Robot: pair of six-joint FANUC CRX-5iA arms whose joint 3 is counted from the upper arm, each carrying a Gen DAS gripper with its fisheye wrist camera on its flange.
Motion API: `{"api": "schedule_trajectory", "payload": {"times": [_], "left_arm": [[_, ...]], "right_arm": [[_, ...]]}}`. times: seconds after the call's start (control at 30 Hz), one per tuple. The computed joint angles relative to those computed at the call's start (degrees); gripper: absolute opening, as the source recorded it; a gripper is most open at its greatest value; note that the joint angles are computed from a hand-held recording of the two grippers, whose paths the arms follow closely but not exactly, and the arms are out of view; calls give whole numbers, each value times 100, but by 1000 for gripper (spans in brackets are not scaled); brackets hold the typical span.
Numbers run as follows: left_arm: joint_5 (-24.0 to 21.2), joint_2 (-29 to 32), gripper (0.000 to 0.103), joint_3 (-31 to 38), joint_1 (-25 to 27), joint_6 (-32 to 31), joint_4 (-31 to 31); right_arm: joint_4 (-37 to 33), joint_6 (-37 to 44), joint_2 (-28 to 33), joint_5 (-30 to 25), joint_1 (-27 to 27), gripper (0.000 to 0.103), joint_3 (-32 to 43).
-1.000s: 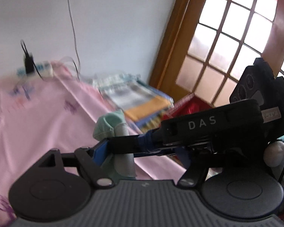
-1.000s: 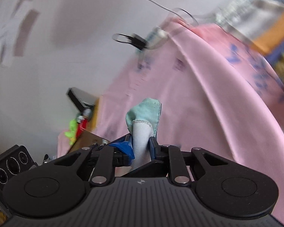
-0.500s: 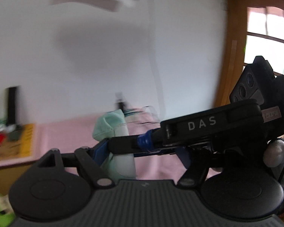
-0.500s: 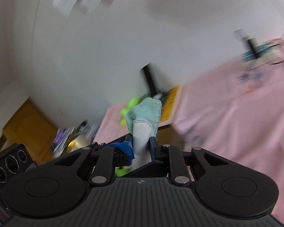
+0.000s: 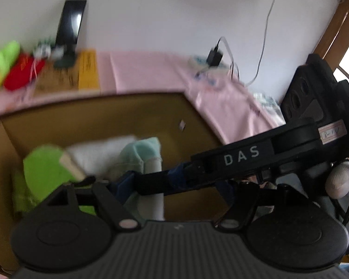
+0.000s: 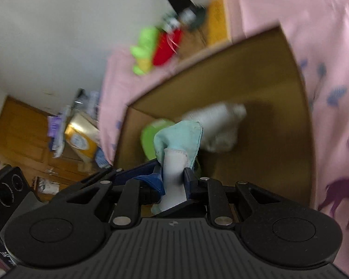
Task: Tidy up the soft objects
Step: 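Lower the sock into the box and open the right gripper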
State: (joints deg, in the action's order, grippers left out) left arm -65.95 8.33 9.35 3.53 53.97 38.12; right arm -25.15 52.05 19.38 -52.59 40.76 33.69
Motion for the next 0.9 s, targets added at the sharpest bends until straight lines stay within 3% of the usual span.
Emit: {"api": "schedule_trajectory", "payload": {"times": [0.17, 0.43, 0.53, 0.7, 0.9], "left_arm": [[-1094, 500, 72, 570, 282, 214, -124], [-2493, 1509, 72, 1783, 361, 805, -370], [-2571, 1577, 73, 1847, 386, 706, -389], [-2620, 1563, 83, 1804, 420, 589, -433], [-2448, 1290, 84, 1557, 448, 329, -489]], "right_arm": [[119, -894, 506, -978, 96, 2, 796], [-43, -1529, 1308, -2423, 65, 7, 2088], [-34, -1721, 1628, -2939, 75, 8, 2627], [-131, -1755, 1917, -3419, 78, 8, 3205], [-181, -1632, 1606, -3119, 27, 8, 2738]]}}
